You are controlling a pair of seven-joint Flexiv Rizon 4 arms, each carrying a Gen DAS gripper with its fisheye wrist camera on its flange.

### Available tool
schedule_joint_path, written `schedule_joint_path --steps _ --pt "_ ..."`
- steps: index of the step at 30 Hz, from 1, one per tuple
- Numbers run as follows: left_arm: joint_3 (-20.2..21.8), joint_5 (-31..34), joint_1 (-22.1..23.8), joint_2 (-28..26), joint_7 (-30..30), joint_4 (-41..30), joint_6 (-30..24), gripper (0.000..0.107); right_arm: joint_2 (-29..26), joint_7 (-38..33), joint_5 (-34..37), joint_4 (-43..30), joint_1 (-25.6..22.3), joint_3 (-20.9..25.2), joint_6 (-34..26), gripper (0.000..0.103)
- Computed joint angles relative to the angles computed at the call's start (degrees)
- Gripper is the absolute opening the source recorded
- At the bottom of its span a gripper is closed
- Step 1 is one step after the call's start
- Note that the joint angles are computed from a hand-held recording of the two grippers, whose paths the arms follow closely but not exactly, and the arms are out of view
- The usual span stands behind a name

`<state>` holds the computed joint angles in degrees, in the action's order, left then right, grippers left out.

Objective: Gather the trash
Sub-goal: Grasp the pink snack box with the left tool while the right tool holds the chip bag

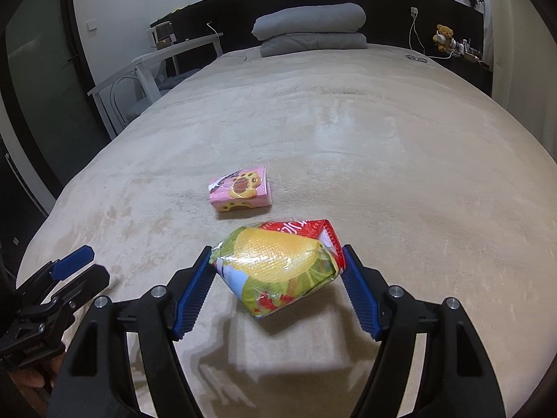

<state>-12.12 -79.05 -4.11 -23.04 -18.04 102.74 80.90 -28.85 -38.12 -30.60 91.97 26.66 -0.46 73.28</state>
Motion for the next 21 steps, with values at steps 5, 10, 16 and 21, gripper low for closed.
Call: schedule_joint_path --steps 5,10,16,21 --pt "-0.8 1.0 -0.3 -2.4 -1.4 -3.1 0.8 0.08 3.2 0.7 -0.3 4.1 -0.7 -0.2 2.5 0.071" --pt "-2.3 4.7 0.2 -4.9 -5.5 -6.0 0.6 0.08 5.6 0.6 -0.7 7.1 -1.6 0.2 4.1 0.071" --pt "-4.0 12.9 0.6 -8.3 -12.4 -9.6 1.0 0.08 7.8 0.6 -0.8 9.5 -2.8 0.6 5.7 0.071" --pt "-2.9 21.7 0.1 -11.5 -22.0 -13.2 -1.1 0.08 9.2 -0.3 0.1 11.0 -4.0 1.6 7.1 0.071"
